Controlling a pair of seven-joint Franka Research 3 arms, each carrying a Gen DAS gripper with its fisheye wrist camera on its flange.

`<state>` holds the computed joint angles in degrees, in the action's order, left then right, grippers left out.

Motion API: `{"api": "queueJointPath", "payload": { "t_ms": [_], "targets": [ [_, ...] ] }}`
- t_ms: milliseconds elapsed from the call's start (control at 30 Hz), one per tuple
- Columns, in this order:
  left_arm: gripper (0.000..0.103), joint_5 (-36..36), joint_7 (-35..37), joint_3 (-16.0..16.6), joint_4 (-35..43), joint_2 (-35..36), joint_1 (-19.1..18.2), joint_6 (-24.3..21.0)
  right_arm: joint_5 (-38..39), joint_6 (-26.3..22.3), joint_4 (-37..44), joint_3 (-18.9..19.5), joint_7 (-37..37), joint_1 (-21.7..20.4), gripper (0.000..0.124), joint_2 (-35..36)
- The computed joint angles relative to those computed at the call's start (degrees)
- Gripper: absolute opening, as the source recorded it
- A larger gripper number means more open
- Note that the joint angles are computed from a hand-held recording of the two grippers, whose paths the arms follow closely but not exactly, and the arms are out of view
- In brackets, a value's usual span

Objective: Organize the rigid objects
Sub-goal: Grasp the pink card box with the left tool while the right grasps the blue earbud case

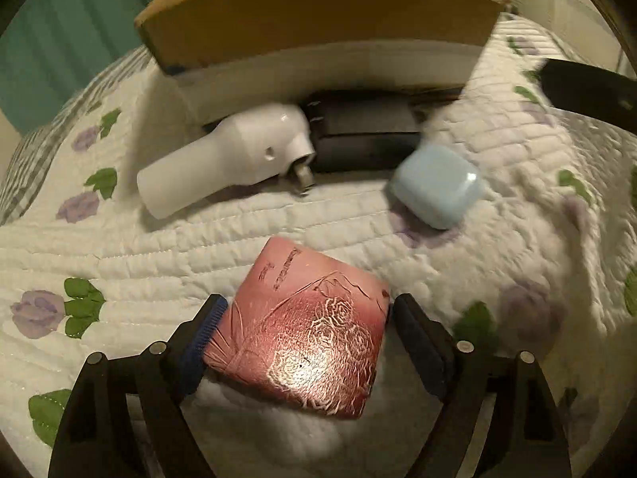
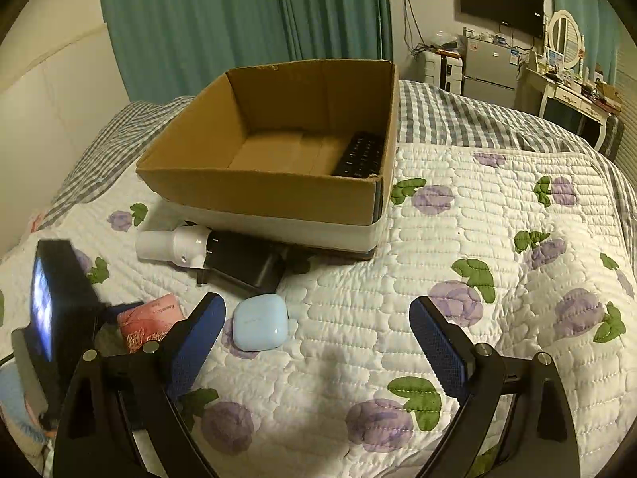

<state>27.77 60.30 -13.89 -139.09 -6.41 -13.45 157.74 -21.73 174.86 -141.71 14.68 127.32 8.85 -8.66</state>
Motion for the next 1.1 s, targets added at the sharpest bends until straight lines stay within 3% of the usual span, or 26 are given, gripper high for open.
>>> {"api": "queueJointPath", "payload": {
  "t_ms": [167,300,467,533,733,800,867,933,1100],
  "targets": [
    [0.078,0.98,-1.48,-0.39,-1.11,-1.73,0.05,0.93,-2.99,0.28,0.08,1.26,2.26,-1.48,0.094,0.07],
    [0.074,5.01,-7.24,-1.13,-2.73,-4.79,1.62,3.02,-4.65,0.25,0.3,1.26,2.85,-1.22,0.094,0.56],
    [0.073,12.45,-19.82,-3.27,-3.11,-7.34,6.35,4.3,-2.94,-1.35,2.29,-0.72,-0.41,2.4,0.094,3.79],
    [0.073,14.18,-22.52,-2.65,-2.8,-7.42,7.47,5.09,-1.52,-1.89,3.52,-2.13,-2.2,4.65,0.093,5.66],
    [0.073,14.42,-23.38,-1.92,-3.35,-7.33,7.32,6.45,0.34,-5.85,9.36,-5.0,-6.62,10.18,0.073,12.93],
    [0.073,13.64,-22.67,-1.42,-3.43,-7.32,6.97,6.82,-4.01,-9.22,11.63,-7.19,-3.55,12.81,0.069,14.81],
    [0.073,13.04,-22.01,-1.02,-3.36,-7.16,6.97,7.24,-6.77,-9.42,11.7,-9.39,-0.9,14.87,0.05,14.79],
    [0.073,13.08,-21.52,-0.93,-3.03,-6.62,7.24,7.68,-5.65,-8.04,10.58,-10.34,-1.12,15.51,0.05,13.83],
    [0.071,10.99,-19.58,-0.89,-4.21,-8.91,6.13,8.22,-13.49,-6.81,6.89,-10.86,6.42,15.33,0.05,8.6]
  ]
}}
